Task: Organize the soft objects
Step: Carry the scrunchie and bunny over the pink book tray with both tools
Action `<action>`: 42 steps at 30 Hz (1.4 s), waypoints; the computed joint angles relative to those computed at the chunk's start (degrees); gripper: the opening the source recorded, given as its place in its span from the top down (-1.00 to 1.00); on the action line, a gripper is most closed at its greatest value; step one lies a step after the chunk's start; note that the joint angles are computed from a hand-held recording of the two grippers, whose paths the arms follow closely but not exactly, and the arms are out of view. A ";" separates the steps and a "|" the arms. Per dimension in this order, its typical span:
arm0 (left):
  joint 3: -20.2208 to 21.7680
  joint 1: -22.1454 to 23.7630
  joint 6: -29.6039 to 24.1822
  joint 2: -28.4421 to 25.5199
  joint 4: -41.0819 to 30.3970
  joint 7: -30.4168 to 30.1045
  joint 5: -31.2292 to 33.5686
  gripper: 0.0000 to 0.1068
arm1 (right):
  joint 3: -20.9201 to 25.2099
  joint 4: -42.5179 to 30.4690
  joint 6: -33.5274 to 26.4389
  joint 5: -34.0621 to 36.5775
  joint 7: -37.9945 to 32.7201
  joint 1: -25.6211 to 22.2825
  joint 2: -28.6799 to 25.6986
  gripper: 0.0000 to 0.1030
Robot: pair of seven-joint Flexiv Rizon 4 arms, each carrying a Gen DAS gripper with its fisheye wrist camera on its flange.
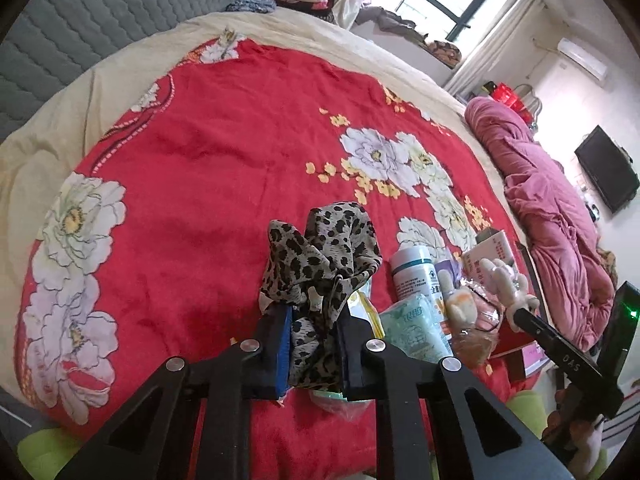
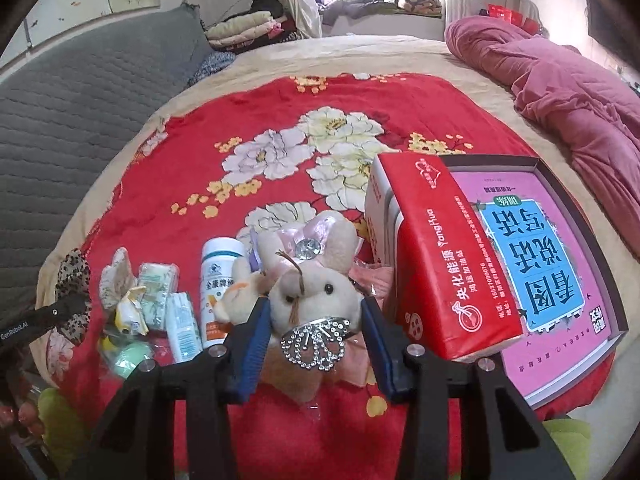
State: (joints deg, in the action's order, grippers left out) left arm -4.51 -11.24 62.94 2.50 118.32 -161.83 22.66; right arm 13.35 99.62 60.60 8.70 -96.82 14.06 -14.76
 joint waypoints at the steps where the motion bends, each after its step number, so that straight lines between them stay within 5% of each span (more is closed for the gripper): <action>1: -0.07 -0.05 -0.43 0.41 0.01 -0.48 0.26 0.65 | 0.16 0.01 0.00 0.24 -0.36 -0.11 0.20 0.12; 19: -3.44 -3.59 -6.73 -2.16 -10.66 2.43 2.78 0.65 | -0.15 0.67 1.10 7.45 -5.88 -2.31 5.13 0.12; 42: 0.09 -17.19 -12.62 -26.89 -44.19 22.78 -7.02 0.65 | -6.26 -3.15 -0.63 14.71 -7.55 -10.56 7.13 0.12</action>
State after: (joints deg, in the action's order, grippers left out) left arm -4.41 -28.44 50.33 -24.39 74.13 -139.06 15.65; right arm 7.08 96.47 59.97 23.41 -104.37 3.50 -7.63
